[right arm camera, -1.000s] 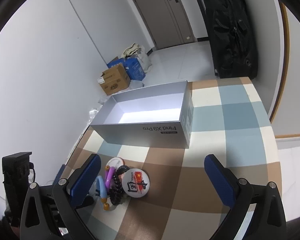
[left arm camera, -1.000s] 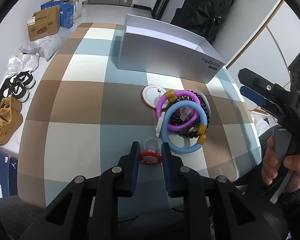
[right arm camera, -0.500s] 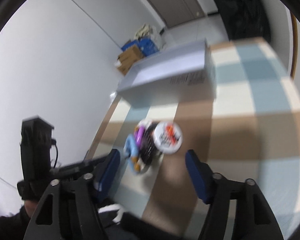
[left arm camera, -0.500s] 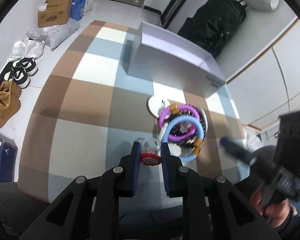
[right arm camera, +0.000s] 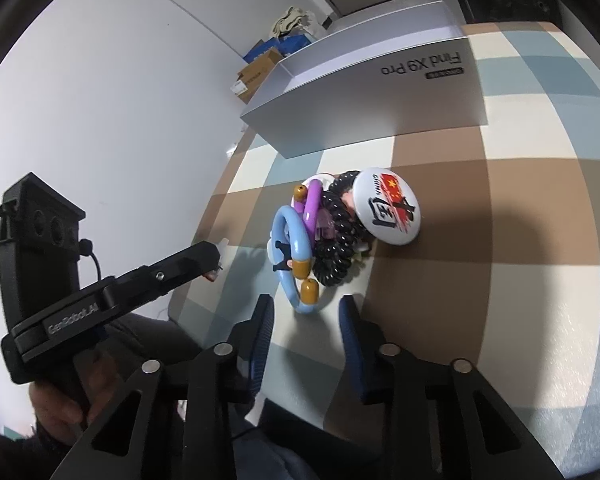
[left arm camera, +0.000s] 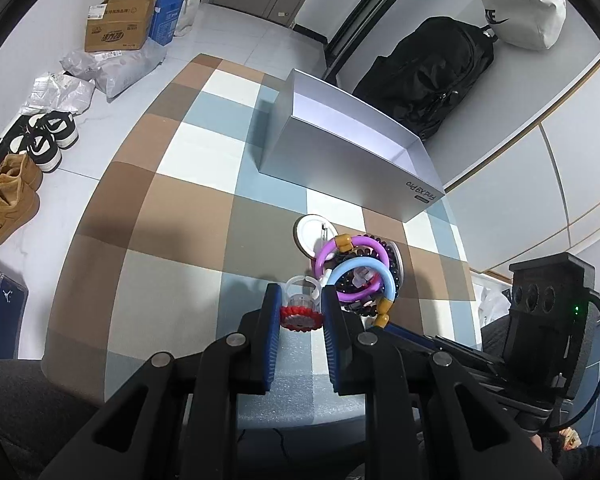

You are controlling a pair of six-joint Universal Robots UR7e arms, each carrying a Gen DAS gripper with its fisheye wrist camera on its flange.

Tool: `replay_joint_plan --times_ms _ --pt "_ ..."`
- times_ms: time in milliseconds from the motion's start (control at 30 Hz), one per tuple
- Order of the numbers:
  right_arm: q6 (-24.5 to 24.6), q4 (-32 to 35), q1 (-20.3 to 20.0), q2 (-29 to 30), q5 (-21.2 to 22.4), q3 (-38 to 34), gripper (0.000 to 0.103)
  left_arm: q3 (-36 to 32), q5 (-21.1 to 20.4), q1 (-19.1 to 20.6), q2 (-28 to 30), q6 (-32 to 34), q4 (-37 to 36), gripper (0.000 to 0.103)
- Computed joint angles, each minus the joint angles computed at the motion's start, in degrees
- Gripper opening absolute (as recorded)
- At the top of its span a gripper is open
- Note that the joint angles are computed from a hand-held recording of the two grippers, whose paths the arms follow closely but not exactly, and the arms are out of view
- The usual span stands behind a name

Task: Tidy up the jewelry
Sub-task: 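Grasp the red-and-clear charm with the left tool while the right tool grasps the blue bangle, then carry the charm with the left tool into the white box while the right tool drops the blue bangle there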

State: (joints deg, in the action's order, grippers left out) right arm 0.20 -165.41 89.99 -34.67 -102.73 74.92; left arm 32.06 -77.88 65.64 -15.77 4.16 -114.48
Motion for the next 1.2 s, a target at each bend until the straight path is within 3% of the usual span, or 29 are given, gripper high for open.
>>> replay_joint_plan --times_ms 133,600,967,1067,1200 --pt "-0.5 -1.0 0.6 0.5 -0.7 -0.2 0.010 -0.2 0.0 0.0 0.1 -0.1 0.2 0.015" --pt "-5.3 -6.4 2.3 -0.6 0.4 2.0 0.009 1.9 2.0 -0.4 -0.7 -1.3 -3.6 0.015" --pt "-4.6 -9.5 1.6 -3.8 2.4 4.9 0.009 3.4 3.3 -1.5 -1.2 0.4 -7.5 0.015" --pt "-4.9 -10.7 1.7 -4.7 2.9 4.9 0.009 0.5 3.3 -2.1 0.2 1.1 -7.0 0.015" --pt "-4.5 -11.1 1.5 -5.9 3.2 3.9 0.009 -9.4 3.1 -3.0 5.1 2.2 -2.8 0.015"
